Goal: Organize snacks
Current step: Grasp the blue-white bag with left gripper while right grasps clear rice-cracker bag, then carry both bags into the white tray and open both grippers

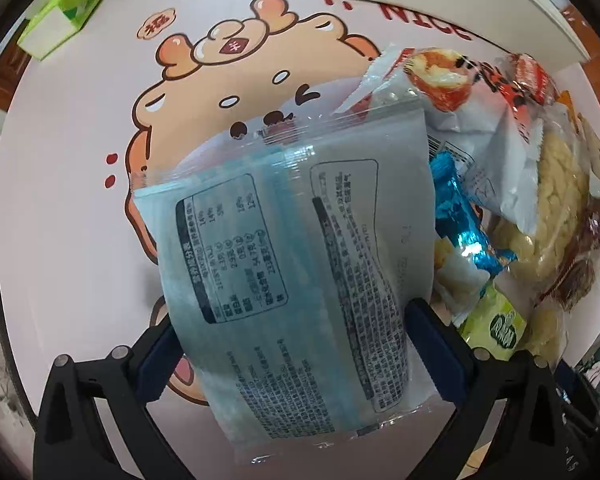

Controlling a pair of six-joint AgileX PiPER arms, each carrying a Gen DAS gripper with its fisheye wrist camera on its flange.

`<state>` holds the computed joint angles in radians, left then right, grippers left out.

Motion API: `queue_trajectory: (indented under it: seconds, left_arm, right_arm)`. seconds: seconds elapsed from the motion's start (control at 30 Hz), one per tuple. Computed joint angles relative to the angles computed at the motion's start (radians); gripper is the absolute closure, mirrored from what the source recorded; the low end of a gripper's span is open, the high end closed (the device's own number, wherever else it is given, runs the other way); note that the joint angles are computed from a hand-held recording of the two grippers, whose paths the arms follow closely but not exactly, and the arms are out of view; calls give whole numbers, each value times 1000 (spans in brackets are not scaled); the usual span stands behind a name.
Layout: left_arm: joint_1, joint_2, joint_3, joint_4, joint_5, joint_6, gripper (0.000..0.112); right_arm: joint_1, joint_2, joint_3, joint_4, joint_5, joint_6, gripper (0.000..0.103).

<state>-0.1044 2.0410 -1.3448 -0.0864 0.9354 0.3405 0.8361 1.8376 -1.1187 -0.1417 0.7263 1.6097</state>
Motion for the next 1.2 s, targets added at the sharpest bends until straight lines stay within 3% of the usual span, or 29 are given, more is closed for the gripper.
queue_trajectory:
  seconds: [0.17, 0.33, 0.57, 0.73, 0.8, 0.9, 1.07, 1.2]
  left_arm:
    - [19, -53, 44, -50, 20, 80, 22]
    - [70, -112, 91, -59, 47, 97, 24]
    - [101, -328, 150, -94, 53, 73, 24]
    - [15, -516, 128, -98, 76, -52, 23]
    - [-16, -552, 82, -83, 97, -96, 23]
    - [-137, -540, -11, 10, 60, -244, 23]
    - [-272, -487, -252, 172, 123, -426, 22]
    - [-364, -401, -478, 318, 204, -503, 22]
  right_arm:
    - [32, -21, 9, -4, 6, 2, 43]
    - [72, -74, -29, -76, 120, -12, 47]
    - [38, -180, -29, -149, 201, -162, 47]
    - [-5, -284, -23, -206, 249, -301, 47]
    - [-29, -336, -29, -226, 268, -379, 47]
    - [-91, -406, -52, -240, 295, -524, 47]
    - [-260, -437, -196, -256, 331, -829, 47]
    - [-391, -383, -365, -236, 326, -1017, 47]
